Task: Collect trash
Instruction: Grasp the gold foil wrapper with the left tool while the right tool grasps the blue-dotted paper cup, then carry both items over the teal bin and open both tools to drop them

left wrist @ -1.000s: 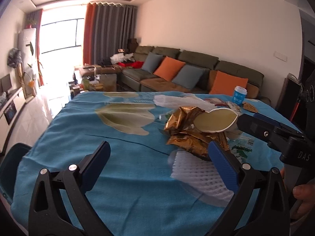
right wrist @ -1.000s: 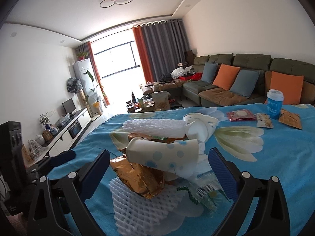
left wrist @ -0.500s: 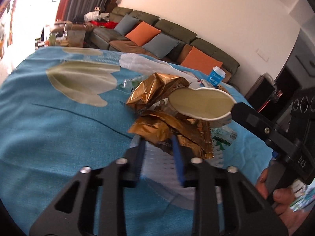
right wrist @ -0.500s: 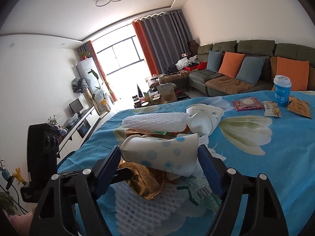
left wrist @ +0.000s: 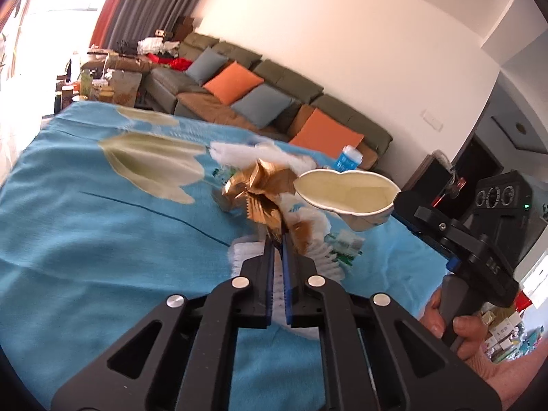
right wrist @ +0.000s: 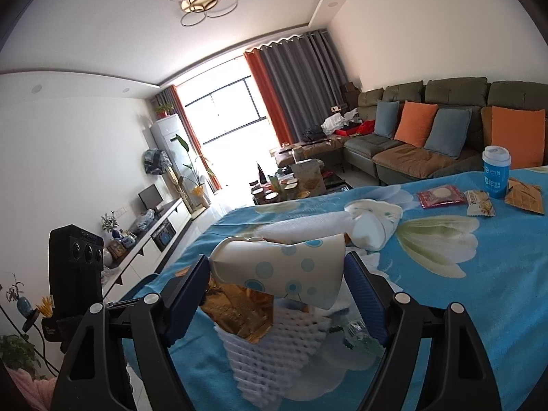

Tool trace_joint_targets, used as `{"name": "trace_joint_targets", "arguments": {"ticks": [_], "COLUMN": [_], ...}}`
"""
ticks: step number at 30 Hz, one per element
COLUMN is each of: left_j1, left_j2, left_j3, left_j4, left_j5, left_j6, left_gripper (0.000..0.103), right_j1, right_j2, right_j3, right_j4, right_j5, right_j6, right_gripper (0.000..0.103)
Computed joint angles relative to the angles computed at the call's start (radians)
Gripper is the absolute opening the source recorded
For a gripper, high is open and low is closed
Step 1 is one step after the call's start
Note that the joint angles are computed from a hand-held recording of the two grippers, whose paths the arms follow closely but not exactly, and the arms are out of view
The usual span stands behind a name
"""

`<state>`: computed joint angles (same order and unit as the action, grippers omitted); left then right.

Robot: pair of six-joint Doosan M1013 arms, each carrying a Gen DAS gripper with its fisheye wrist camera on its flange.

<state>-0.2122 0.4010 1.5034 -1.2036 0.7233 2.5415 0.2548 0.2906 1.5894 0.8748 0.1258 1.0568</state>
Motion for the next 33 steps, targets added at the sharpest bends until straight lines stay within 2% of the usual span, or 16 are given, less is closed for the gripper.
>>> {"name": "trace_joint_targets", "arguments": {"ticks": [3,9,16,21,27,29,33], "left_j1": [0.026,0.079,0.14,0.192,0.255,0.272,0.304], "left_j2": [-0.032,-0.093,-0.153,-0.194,-0.218,-0.213,-0.186], "left_j3": [0.032,0.095,0.149,0.184,0.197,0.19,0.162], "left_j4": [-0.039,-0.082,-0.066,-0.052,0.082,0.206,0.395], "left_j5": [0.006,-0.025,-0.112,-0.197,-0.301,-0.331,-0.336], "left_j6": [0.019,0.046,0.024,-0.01,-0.165,-0.288,-0.487], "left_gripper": [0.004,0.003,0.003,0.003,0.003,0.003,0.003], "right_j1": [0.004,0.024,0.048,0.069,0.106,0.116,0.148], "right_j2": [0.001,0.021,0.089,0.173,0.279,0.312,0.389], "right_j3": [-0.006,-0.039,-0.128,-0.25,-0.417,-0.473,-0.605], "right_j4": [0.199,0.341,0.317,0.288,0.202,0.173,0.096], "right_j5": [0.022,0.088,0.229,0.365,0.488,0.526,0.599], "right_j6": [-0.202,-0.38,-0.396,-0.378,-0.3,-0.275,-0.204], "right_gripper": [0.077,0.077,0.077,0.077,0.077,0.077,0.077]}}
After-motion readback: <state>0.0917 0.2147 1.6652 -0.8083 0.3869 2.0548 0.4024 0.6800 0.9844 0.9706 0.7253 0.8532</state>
